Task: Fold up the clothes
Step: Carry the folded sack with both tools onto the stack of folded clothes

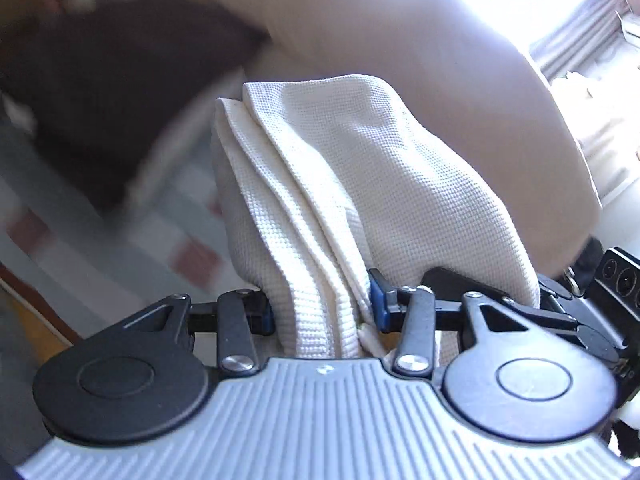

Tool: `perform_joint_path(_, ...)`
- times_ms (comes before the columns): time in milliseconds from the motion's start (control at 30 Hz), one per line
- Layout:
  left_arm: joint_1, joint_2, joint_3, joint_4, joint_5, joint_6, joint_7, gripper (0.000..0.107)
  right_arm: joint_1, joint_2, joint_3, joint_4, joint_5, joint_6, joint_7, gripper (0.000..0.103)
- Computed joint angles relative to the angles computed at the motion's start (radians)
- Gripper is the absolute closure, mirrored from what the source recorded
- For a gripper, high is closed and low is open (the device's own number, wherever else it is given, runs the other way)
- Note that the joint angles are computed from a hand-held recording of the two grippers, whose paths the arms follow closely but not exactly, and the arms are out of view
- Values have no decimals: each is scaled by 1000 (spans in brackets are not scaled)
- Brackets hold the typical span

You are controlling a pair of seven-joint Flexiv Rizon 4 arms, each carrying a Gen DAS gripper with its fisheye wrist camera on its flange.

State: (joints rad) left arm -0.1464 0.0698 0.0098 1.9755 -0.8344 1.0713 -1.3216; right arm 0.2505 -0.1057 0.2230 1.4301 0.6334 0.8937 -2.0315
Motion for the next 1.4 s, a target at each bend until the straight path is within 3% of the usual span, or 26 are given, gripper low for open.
perform_joint_path(200,148,-113,31,-261,307,-53,-156,64,74,-299,40,-421,-88,-38,-11,61)
perform_joint_path(267,182,-178,28,-353,334,-32,-178,64,81,-403,69,-551,-78,-1,-10,61)
perform_joint_path(333,221,-274,8,-478,345,-36,-123,63,92,-509,99,-664,-44,98,9,61)
perform_joint_path(400,251,-386,6,-615,374,-72,-157,59,145,-595,66,-709,-76,244,101,54)
perform_joint_path(467,269,-488,19,-731,438,-141,-205,60,227,-673,-69,-736,-191,290,342,44)
perform_joint_path(500,261,-530,36,-768,503,-146,-205,60,252,-710,-123,-763,-251,243,451,42)
perform_joint_path(600,161,-597,172,-859,801,-228,-247,61,253,-775,-154,-821,-358,65,546,42)
perform_joint_path(667,151,-594,177,-826,915,-190,-273,58,217,-752,-98,-764,-329,105,566,40)
perform_joint_path(767,204,-527,119,-662,858,-25,-305,50,140,-713,13,-718,-273,101,577,30)
perform_joint_path(867,262,-467,58,-537,715,35,-326,50,85,-673,76,-665,-251,58,607,27)
perform_joint_path(967,340,-406,-51,-377,447,128,-249,49,40,-640,118,-599,-193,70,615,24)
perform_joint_path(1033,387,-365,-132,-282,226,177,-164,43,26,-627,137,-563,-160,92,613,24)
perform_joint_path(1100,406,-351,-206,-213,-28,209,-45,37,36,-664,141,-610,-158,74,612,17)
perform_joint_path(1133,413,-355,-216,-206,-79,187,-40,37,46,-691,141,-650,-162,58,613,15)
perform_joint_path(1233,375,-371,-177,-199,-105,185,-65,37,74,-730,109,-720,-201,4,634,18)
perform_joint_path(1267,363,-372,-174,-193,-132,216,-41,37,82,-732,100,-739,-222,-24,624,32)
perform_joint_path(1300,348,-372,-156,-193,-131,220,-44,37,91,-736,92,-761,-242,-54,613,37)
perform_joint_path(1400,312,-346,-118,-169,-125,249,-51,37,115,-754,65,-835,-289,-154,618,38)
